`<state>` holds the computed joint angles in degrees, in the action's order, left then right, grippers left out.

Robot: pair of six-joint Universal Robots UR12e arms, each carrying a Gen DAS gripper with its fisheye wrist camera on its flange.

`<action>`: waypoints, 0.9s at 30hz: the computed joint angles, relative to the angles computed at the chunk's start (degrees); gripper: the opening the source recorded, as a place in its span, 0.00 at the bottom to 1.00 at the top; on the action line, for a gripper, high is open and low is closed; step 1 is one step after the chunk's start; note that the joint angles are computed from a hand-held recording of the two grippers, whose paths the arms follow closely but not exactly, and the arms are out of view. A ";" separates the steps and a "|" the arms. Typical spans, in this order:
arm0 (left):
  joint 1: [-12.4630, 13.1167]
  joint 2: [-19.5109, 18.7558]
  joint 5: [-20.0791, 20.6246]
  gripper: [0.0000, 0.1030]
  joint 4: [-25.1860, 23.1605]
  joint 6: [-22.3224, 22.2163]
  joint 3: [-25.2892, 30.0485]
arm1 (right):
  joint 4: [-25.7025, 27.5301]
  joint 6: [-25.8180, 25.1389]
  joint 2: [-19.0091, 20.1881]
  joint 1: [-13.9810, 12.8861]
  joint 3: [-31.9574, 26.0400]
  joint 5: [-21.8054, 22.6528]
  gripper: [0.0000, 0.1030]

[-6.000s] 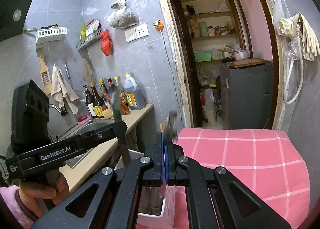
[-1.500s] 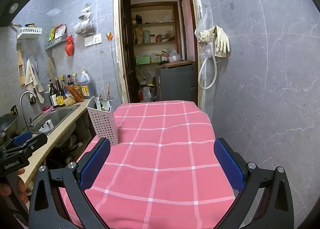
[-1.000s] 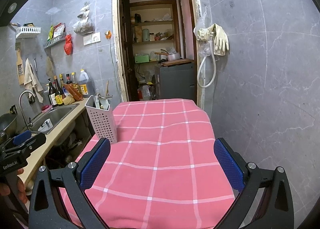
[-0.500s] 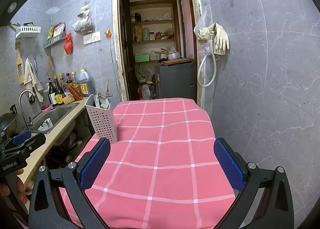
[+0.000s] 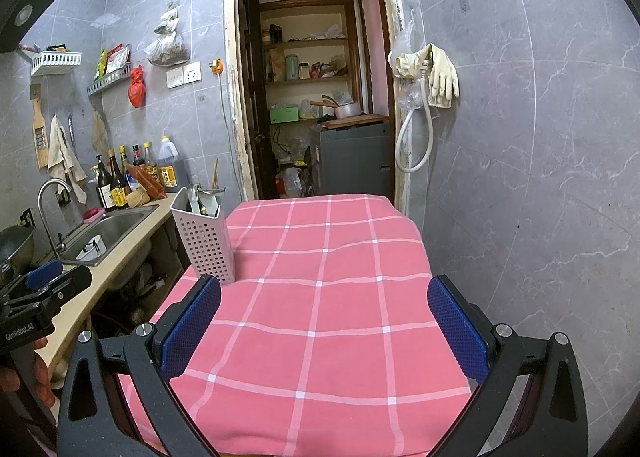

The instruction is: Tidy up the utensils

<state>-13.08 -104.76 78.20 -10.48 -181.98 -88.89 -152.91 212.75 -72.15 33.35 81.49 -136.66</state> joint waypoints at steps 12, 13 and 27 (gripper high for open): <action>-0.09 -0.02 0.00 0.99 -0.21 -0.05 0.06 | 0.01 -0.02 -0.12 -0.10 0.15 0.15 0.99; -0.06 -0.03 -0.09 0.99 -0.20 0.00 0.05 | 0.05 0.04 -0.15 -0.10 0.20 0.21 0.99; -0.37 0.11 -0.32 0.99 0.37 0.29 -0.41 | 0.01 -0.13 -0.33 -0.32 0.30 0.46 0.99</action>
<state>-13.45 -104.64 77.88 -10.11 -181.69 -89.30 -152.90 212.62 -72.48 33.03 81.79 -136.20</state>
